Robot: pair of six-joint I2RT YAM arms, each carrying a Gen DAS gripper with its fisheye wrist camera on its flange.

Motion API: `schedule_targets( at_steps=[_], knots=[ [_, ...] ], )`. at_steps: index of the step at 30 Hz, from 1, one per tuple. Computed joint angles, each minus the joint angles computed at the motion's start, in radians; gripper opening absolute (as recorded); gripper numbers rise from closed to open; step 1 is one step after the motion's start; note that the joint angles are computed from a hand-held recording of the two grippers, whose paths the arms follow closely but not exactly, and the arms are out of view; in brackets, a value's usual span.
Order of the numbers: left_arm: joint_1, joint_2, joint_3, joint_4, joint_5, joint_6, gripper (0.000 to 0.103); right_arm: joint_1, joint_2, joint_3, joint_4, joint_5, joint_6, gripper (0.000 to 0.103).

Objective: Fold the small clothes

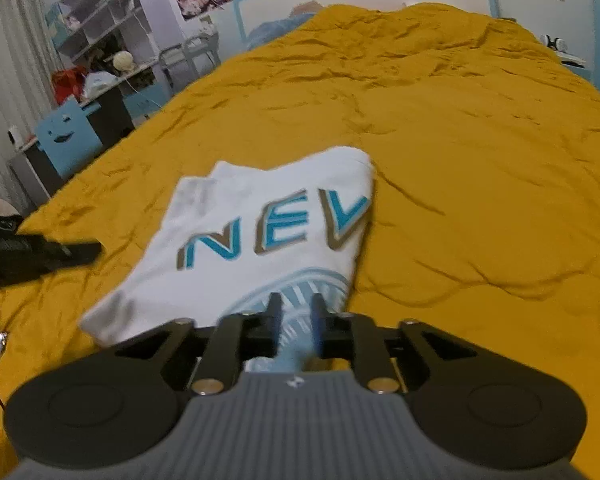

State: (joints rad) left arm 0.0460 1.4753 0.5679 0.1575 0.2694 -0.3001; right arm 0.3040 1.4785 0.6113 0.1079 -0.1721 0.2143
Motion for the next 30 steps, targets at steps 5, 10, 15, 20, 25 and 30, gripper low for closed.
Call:
schedule_targets(
  at_steps=[5, 10, 15, 20, 25, 30],
  knots=[
    [0.022, 0.13, -0.032, 0.054, -0.061, 0.051, 0.006, 0.023, 0.162, 0.008, 0.076, 0.001, 0.002, 0.018],
    [0.03, 0.197, -0.051, 0.118, -0.05, 0.063, 0.006, 0.047, 0.272, -0.047, 0.239, 0.033, -0.013, 0.017],
    [0.049, 0.147, -0.006, 0.016, -0.012, 0.066, 0.007, 0.009, 0.275, 0.015, 0.148, -0.025, -0.037, 0.018],
    [0.113, 0.082, 0.003, 0.053, 0.074, 0.119, 0.069, -0.052, 0.224, 0.059, 0.072, -0.084, -0.028, 0.042],
    [0.192, 0.243, 0.14, 0.078, 0.245, 0.109, 0.076, -0.13, 0.27, 0.129, 0.07, -0.199, 0.047, 0.056],
    [0.259, 0.488, 0.315, 0.095, 0.405, -0.019, 0.086, -0.183, 0.352, 0.175, 0.105, -0.291, 0.148, 0.06]
  ],
)
